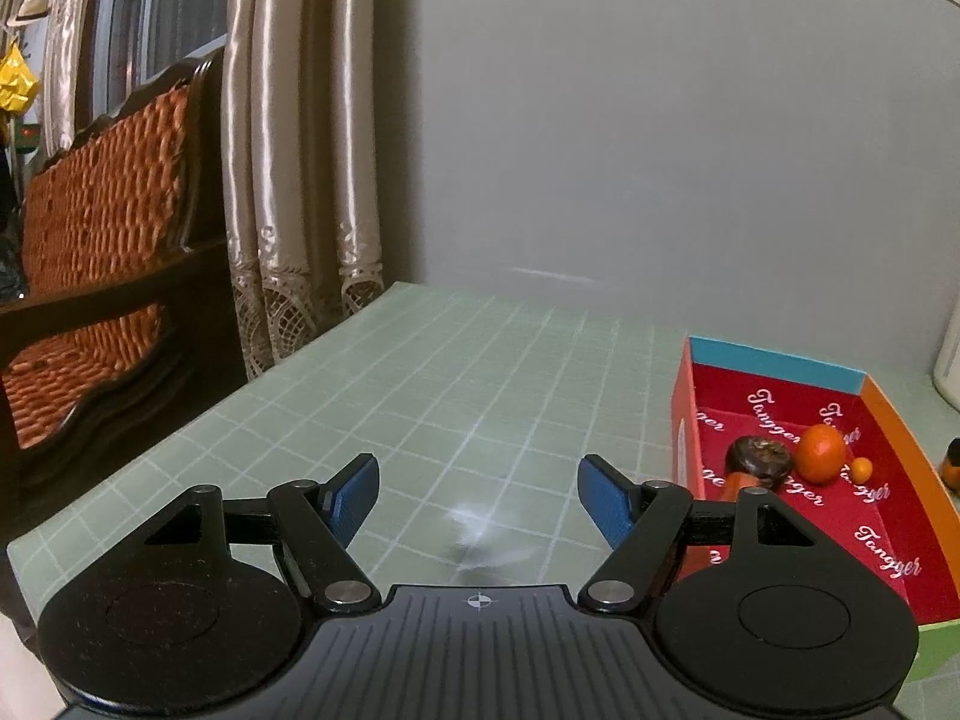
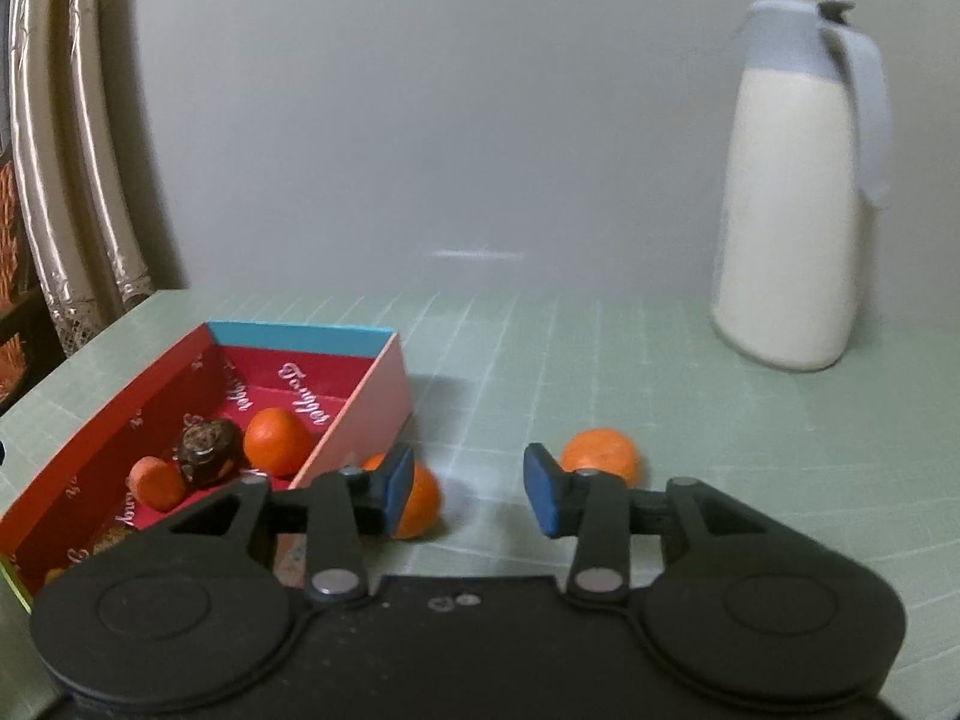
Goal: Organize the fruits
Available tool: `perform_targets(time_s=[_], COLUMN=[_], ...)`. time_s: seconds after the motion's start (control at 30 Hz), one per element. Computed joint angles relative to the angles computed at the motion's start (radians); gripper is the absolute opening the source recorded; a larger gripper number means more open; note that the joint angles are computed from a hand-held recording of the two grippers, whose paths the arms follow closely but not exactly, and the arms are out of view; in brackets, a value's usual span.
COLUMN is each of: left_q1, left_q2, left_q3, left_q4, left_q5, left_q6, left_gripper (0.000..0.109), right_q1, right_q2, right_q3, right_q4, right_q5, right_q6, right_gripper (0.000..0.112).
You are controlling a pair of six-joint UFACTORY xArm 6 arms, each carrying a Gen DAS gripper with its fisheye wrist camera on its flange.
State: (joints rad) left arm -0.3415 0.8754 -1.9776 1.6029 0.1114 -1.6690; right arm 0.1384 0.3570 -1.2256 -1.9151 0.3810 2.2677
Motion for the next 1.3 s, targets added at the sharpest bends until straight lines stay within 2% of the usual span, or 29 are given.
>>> perform_targets(time_s=[0.13,0.2,0.3,0.37,0.53,0.67,0.77,0.93,1.3], left_q1=[0.000,0.003,0.006,0.009,0.016,0.023,0.025,0.027,0.024], left_q2=[0.006,0.008,0.011,0.013,0.038,0.074,0.079,0.071,0.009], left_q3=[-0.007,-0.007,-0.006,-0.006,-0.032,-0.066,-0.072,-0.063,0.007], left_q4=[-0.010,-0.017,-0.027,-0.032,-0.094,-0.236,-0.248,-0.223,-0.103], left_q5=[0.001,-0.005,-0.005,-0.002,0.015,0.040,0.045,0.042,0.040], left_q6=[0.014,0.024,0.033,0.039,0.093,0.208,0.217,0.194,0.078], left_gripper=[0.073,0.073,0.073,0.073,0.073,0.073,0.073,0.073,0.073], right_q1=[-0.004,-0.003,0.027,0.029,0.003,-0.022,-0.037,-0.028,0.048], right_q2=[0.039,0.040,0.026,0.033,0.068,0.098,0.114,0.101,-0.029], right_q3=[-0.037,-0.039,-0.007,-0.005,-0.030,-0.055,-0.069,-0.056,0.025], right_q4=[0.051,0.015,0.061,0.135,0.222,0.274,0.296,0.268,0.139], right_q5=[-0.030,-0.029,0.117,0.174,0.186,0.148,0.118,0.130,0.127], right_q6=[-0.055,-0.017,-0.025,-0.067,-0.126,-0.170,-0.179,-0.127,-0.062], right_gripper=[0.037,0.037,0.039,0.040,0.042,0.043,0.037,0.036,0.036])
